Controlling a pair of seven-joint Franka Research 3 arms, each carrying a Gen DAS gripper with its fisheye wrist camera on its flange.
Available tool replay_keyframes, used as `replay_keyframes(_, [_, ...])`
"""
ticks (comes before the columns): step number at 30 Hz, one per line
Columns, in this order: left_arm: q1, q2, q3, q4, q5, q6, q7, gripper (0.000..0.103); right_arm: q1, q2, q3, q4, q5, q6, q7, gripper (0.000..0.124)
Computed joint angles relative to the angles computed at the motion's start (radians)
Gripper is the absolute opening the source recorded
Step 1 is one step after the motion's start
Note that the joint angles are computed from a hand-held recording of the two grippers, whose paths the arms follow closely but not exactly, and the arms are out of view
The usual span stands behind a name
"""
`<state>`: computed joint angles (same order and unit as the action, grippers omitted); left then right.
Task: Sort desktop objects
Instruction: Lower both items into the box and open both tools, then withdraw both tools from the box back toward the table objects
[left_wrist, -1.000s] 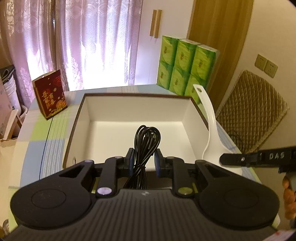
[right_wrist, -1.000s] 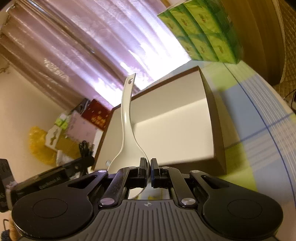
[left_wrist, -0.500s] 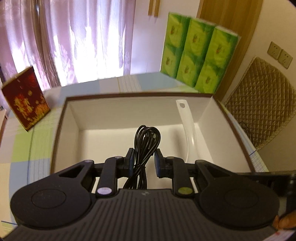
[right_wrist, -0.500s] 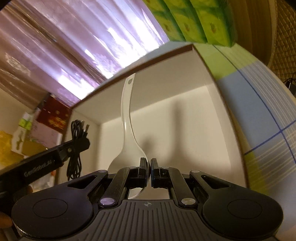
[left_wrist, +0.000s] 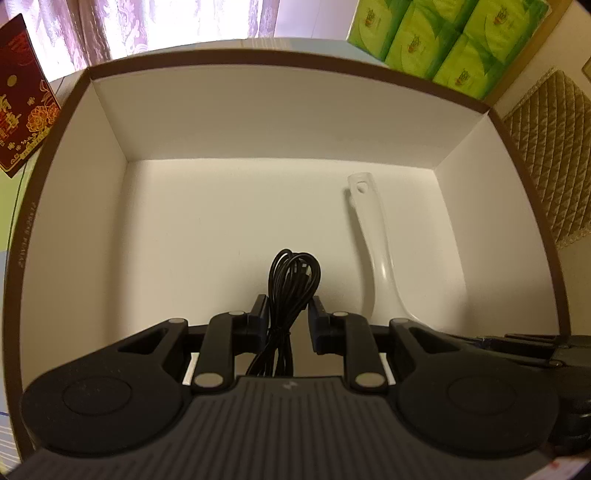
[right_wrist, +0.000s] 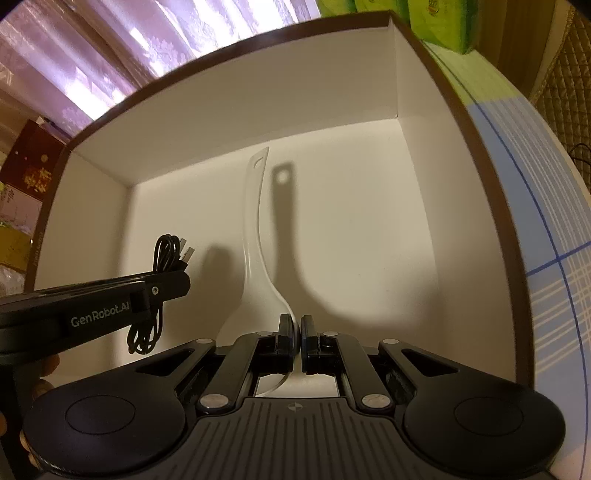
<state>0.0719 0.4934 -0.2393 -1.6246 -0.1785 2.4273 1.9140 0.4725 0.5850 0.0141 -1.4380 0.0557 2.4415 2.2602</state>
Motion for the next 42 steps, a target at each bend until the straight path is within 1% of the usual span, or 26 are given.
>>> replay_keyframes(5, [-0.015,0.004,0.009,0.005,0.029,-0.015,-0.014,0.018,0.001,0.013,-0.001,0.029,-0.007,-0.040,-0.011,0.001])
replay_keyframes(7, [-0.015,0.006,0.008,0.012,0.033,-0.027,-0.014,0.019,-0.003,0.011,0.002,0.028,-0.006,-0.044,-0.023,0.002])
replay_keyframes(8, [-0.014,0.006,0.007,0.014,0.033,-0.033,-0.012,0.026,-0.007,0.010,0.005,0.028,-0.001,-0.045,-0.030,0.002])
replay_keyframes(9, [-0.014,0.005,0.007,0.013,0.035,-0.032,-0.010,0.032,-0.008,0.004,0.005,0.019,0.002,-0.038,-0.030,0.006])
replay_keyframes(11, [-0.018,-0.010,0.011,-0.008,0.050,-0.004,-0.002,0.038,-0.008,-0.005,0.005,0.010,0.000,-0.033,-0.038,0.026])
replay_keyframes(12, [-0.020,-0.018,0.013,-0.020,0.057,0.010,0.001,0.039,-0.004,-0.012,0.001,0.004,-0.007,-0.029,-0.038,0.051])
replay_keyframes(13, [-0.021,-0.026,0.017,-0.030,0.063,0.022,-0.001,0.040,0.008,-0.024,-0.012,-0.013,-0.029,-0.016,-0.025,0.061])
replay_keyframes(15, [-0.008,-0.040,0.011,-0.044,0.050,0.030,0.010,0.047,0.012,-0.048,-0.013,-0.050,-0.048,0.016,-0.031,0.066])
replay_keyframes(16, [0.000,-0.047,0.007,-0.050,0.039,0.030,0.020,0.048,0.003,-0.057,-0.004,-0.063,-0.036,0.026,-0.043,0.069])
replay_keyframes(18, [0.011,-0.067,0.003,-0.071,0.021,0.043,0.040,0.054,-0.010,-0.067,0.015,-0.073,-0.007,0.056,-0.062,0.072])
replay_keyframes(21, [0.032,-0.115,-0.010,-0.131,-0.021,0.095,0.101,0.056,-0.014,-0.107,0.021,-0.140,0.006,0.143,-0.099,0.080])
replay_keyframes(26, [0.071,-0.226,-0.028,-0.264,-0.150,0.179,0.252,0.056,0.003,-0.189,0.018,-0.265,-0.013,0.289,-0.142,0.083])
replay_keyframes(30, [0.084,-0.332,-0.025,-0.385,-0.304,0.243,0.427,0.056,0.052,-0.262,-0.022,-0.368,-0.103,0.386,-0.106,0.086])
replay_keyframes(33, [0.082,-0.419,-0.008,-0.477,-0.442,0.271,0.575,0.056,0.095,-0.323,-0.056,-0.459,-0.205,0.460,-0.053,0.087])
replay_keyframes(37, [0.053,-0.535,0.045,-0.597,-0.581,0.290,0.738,0.056,0.166,-0.400,-0.130,-0.568,-0.443,0.532,0.114,0.088])
replay_keyframes(40, [0.022,-0.612,0.096,-0.685,-0.635,0.298,0.819,0.056,0.185,-0.455,-0.150,-0.637,-0.606,0.555,0.236,0.089])
replay_keyframes(42, [0.000,-0.660,0.129,-0.743,-0.648,0.304,0.849,0.056,0.174,-0.496,-0.136,-0.684,-0.664,0.554,0.273,0.090])
